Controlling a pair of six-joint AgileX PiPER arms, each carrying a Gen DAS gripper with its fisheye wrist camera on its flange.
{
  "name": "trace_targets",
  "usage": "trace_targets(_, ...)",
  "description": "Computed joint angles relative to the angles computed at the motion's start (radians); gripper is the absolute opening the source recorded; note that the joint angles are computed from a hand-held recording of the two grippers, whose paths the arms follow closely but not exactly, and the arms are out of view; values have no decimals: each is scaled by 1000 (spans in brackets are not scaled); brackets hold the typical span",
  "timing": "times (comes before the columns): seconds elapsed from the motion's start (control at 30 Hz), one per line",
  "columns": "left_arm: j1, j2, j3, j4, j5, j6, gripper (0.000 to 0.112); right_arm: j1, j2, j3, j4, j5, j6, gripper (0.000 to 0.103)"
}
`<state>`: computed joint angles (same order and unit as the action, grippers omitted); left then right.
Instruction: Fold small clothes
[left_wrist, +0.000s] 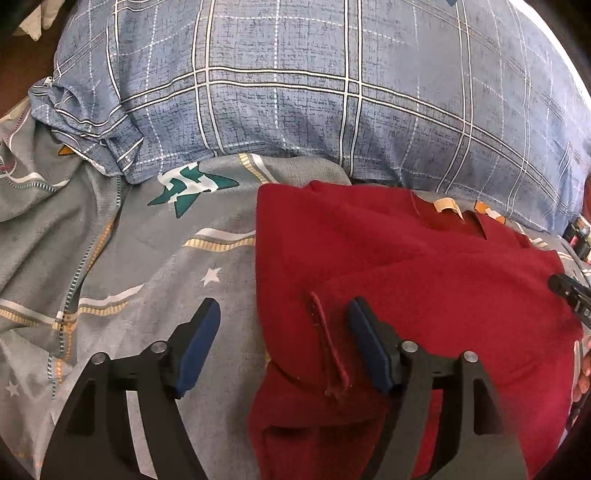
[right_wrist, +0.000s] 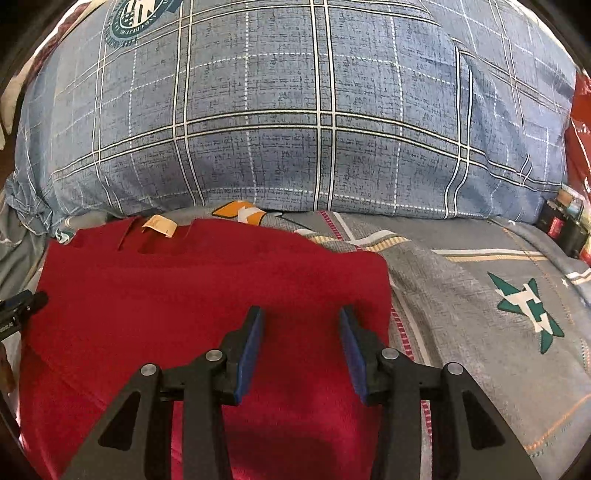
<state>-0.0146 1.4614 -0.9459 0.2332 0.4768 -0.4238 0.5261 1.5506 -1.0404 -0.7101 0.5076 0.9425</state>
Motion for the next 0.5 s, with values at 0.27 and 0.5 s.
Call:
trace_targets(0.27,3,-15,19,10,-7,-14,74,70,-167,81,53,93,-47,55)
trace_targets(0.5,-8,-131,78,0,47,-11,77,-22,-142,103,171,66,-71,55)
